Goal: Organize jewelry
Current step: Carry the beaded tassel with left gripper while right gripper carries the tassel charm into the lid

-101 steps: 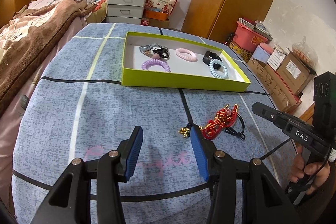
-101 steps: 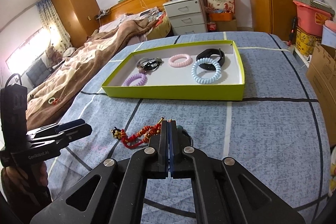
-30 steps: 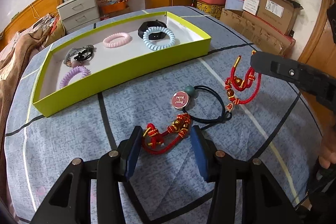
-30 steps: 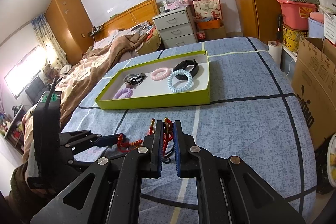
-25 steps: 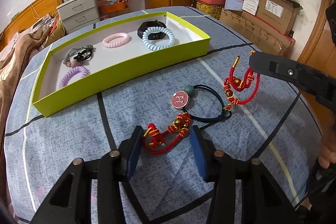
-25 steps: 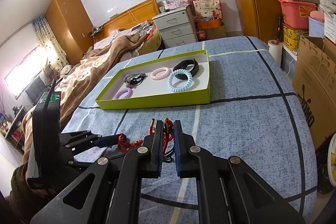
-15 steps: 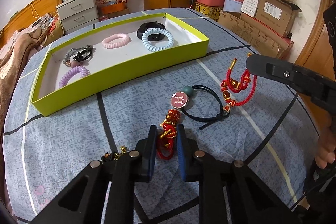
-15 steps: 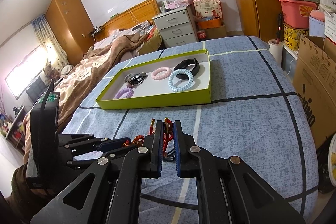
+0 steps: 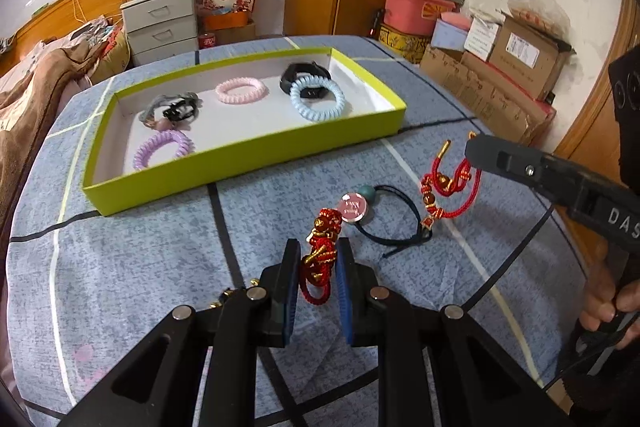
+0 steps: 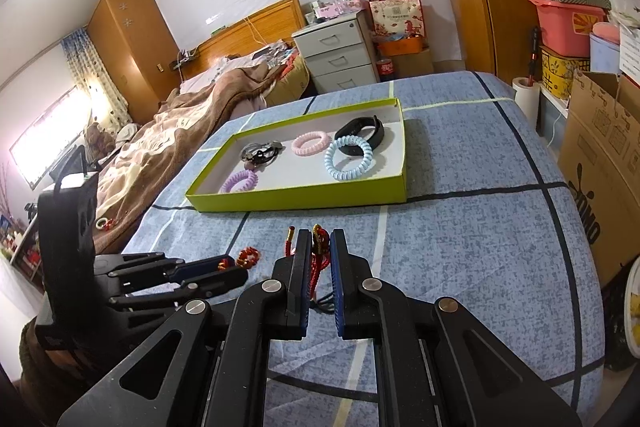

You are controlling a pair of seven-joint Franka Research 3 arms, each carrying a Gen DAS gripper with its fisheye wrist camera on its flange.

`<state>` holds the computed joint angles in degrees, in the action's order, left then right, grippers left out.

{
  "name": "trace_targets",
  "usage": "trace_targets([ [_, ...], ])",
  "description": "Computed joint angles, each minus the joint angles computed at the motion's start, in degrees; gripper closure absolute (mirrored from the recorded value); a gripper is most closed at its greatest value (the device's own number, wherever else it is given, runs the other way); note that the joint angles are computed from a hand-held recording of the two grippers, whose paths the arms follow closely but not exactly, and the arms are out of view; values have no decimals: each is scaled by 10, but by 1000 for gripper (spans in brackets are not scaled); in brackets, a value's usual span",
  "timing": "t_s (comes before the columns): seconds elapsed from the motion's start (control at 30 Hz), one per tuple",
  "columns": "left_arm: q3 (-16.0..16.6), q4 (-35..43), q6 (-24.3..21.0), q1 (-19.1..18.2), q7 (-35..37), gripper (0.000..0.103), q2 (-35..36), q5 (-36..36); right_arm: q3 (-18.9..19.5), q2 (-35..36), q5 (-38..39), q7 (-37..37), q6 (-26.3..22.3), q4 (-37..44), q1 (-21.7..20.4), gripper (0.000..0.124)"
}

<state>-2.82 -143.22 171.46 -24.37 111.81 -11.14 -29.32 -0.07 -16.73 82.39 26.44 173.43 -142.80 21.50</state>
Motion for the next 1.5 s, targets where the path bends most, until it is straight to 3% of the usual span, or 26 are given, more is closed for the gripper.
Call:
trace_targets([
  [0.37, 7, 29, 2, 23, -23, 85, 1, 23, -5, 18, -63, 49, -8, 34, -4, 115],
  [0.63, 7, 86, -8, 46, -4, 85, 36, 1, -4, 74, -131, 99, -17, 100, -17, 115],
  [0.87, -23, 131, -26, 91, 15, 85, 76, -23, 11, 137, -221, 168, -38, 163, -45, 115],
  [1.2, -73, 196, -52, 162, -16, 85, 142, 0, 37, 235, -318, 246, -72, 274, -83, 115],
  [1.5, -102, 218, -61, 194, -41, 85, 175, 34, 52, 302, -404, 318, -99, 337, -106, 115],
])
